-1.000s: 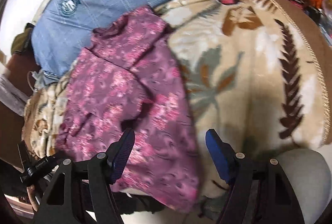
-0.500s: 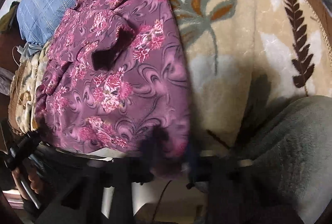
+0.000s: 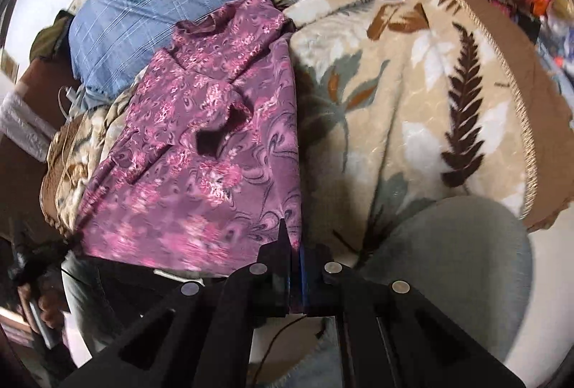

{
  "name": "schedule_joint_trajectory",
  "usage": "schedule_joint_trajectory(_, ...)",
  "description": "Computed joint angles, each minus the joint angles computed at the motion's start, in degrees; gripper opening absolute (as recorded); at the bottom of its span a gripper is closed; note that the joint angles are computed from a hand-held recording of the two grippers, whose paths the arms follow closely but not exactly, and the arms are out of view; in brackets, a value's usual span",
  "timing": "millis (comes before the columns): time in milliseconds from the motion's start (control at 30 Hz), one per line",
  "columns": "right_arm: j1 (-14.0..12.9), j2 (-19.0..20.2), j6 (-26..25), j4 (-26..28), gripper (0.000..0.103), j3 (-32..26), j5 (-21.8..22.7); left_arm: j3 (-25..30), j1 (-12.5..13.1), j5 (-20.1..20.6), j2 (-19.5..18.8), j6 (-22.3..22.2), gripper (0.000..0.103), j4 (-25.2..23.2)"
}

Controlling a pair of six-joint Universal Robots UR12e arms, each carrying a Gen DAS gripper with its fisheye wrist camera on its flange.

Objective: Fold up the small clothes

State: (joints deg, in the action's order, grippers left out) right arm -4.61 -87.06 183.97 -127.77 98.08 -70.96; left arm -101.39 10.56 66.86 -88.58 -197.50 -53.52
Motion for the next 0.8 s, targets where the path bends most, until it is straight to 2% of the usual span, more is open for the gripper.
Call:
schedule_joint_trajectory(100,-0.3,-1.0,-4.2,3.6,0.003,-0.3,0.4,0.3,0.6,-1.0,0.3,-0.2,0.002,-2.3)
schedule_joint_trajectory(200,-1.4,-1.6,-4.9,5.4,0.003,0.0,2.7,0.1,1.5,-5.6,-0.2,-1.0,0.002,-1.7)
schedule_joint_trajectory(267,-2.8,-0.9,-3.4,5.1,0.003,-0.1,7.0,0.2,2.5,-10.0,-1.1,-3.2,0.002,-0.1)
schedule_joint_trajectory(300,-4.0,-0.4,-1.5,4.2,0.003,-0.2,11.9,0.9,3.0,-12.5,-2.1,-5.0,0.002,1.6)
schedule_joint_trajectory(367,-5.5,0.9,1.0,0.9,0.003,-0.8,19.5,2.9,3.7,-14.7,-4.1,-8.1,0.002,4.0)
schedule_joint_trajectory(433,-5.5,3.1,3.3,-2.6,0.003,-3.3,21.4,5.5,4.3,-17.1,-6.8,-11.1,0.002,8.2)
schedule_joint_trajectory(533,-5.4,8.2,5.5,-4.7,0.003,-10.2,23.0,11.9,4.6,-19.1,-12.8,-15.9,0.002,12.0)
schedule_joint_trajectory(600,-5.2,12.1,6.8,-3.7,0.003,-16.1,23.5,18.1,4.2,-18.8,-18.2,-18.5,0.002,12.8)
schedule_joint_trajectory(700,-4.0,19.8,7.9,-0.3,0.003,-27.5,21.9,27.9,2.7,-15.9,-25.5,-19.1,0.002,9.3)
schedule_joint_trajectory(800,-1.9,28.7,7.6,7.5,0.003,-41.4,16.6,39.7,1.1,-13.3,-33.8,-18.2,0.003,4.4)
